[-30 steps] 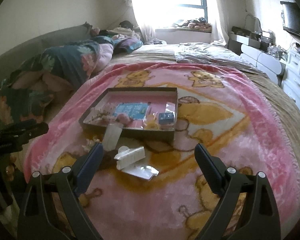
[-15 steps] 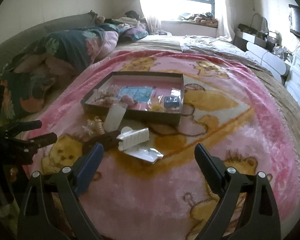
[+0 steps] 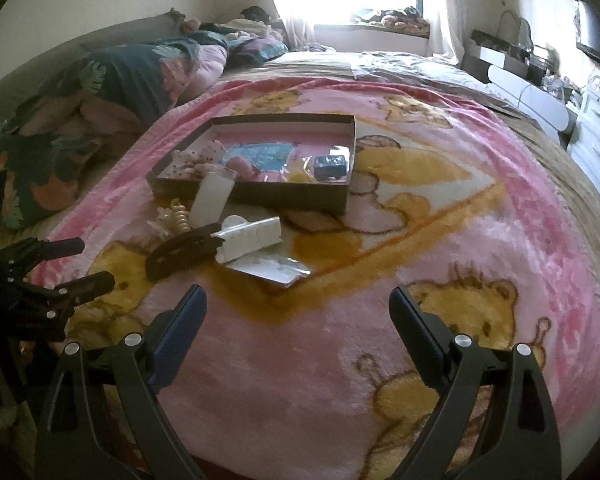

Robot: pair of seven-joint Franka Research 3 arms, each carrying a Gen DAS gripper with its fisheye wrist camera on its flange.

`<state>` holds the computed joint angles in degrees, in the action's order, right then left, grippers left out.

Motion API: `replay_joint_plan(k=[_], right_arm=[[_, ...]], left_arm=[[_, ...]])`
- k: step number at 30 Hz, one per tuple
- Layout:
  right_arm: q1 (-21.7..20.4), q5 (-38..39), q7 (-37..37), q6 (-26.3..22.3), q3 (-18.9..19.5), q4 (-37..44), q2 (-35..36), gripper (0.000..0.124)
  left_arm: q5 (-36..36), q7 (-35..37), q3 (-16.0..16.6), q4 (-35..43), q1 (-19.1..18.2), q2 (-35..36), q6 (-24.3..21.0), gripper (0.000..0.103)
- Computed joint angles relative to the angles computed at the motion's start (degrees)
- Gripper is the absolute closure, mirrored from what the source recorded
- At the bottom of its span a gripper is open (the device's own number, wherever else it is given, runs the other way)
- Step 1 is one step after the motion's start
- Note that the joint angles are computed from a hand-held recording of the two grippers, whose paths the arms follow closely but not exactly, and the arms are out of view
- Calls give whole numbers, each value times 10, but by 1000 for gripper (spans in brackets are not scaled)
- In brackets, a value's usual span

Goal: Organize jewelry
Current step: 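Grasp the brown hair clip with the left tool while the right tool grasps the white claw clip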

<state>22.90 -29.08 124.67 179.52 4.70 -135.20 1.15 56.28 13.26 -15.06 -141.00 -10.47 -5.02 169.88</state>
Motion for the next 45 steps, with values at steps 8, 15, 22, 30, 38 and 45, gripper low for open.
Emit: replay_joint_plan(k=[8, 15, 22, 30, 38, 45], right_arm=[[3, 135, -124, -5, 11, 18, 23, 32], [-19, 326, -297, -34, 52, 68, 65, 32], [-7, 407, -392, -90, 49, 138, 112, 32], [7, 452, -453, -144, 43, 203, 156, 32], [1, 492, -502, -189, 55, 258, 197, 32], [-16, 539, -545, -233, 73, 310, 240, 32]], left_arm=[[7, 10, 14, 30, -8, 50, 13, 13], [-20, 63, 33, 64, -26, 95, 14, 28], [-63, 125, 46, 100, -49, 136, -2, 44], [-82, 149, 63, 118, -64, 154, -5, 62], [-122, 180, 65, 98, -57, 148, 38, 72], [-198, 226, 57, 59, -45, 124, 77, 73]])
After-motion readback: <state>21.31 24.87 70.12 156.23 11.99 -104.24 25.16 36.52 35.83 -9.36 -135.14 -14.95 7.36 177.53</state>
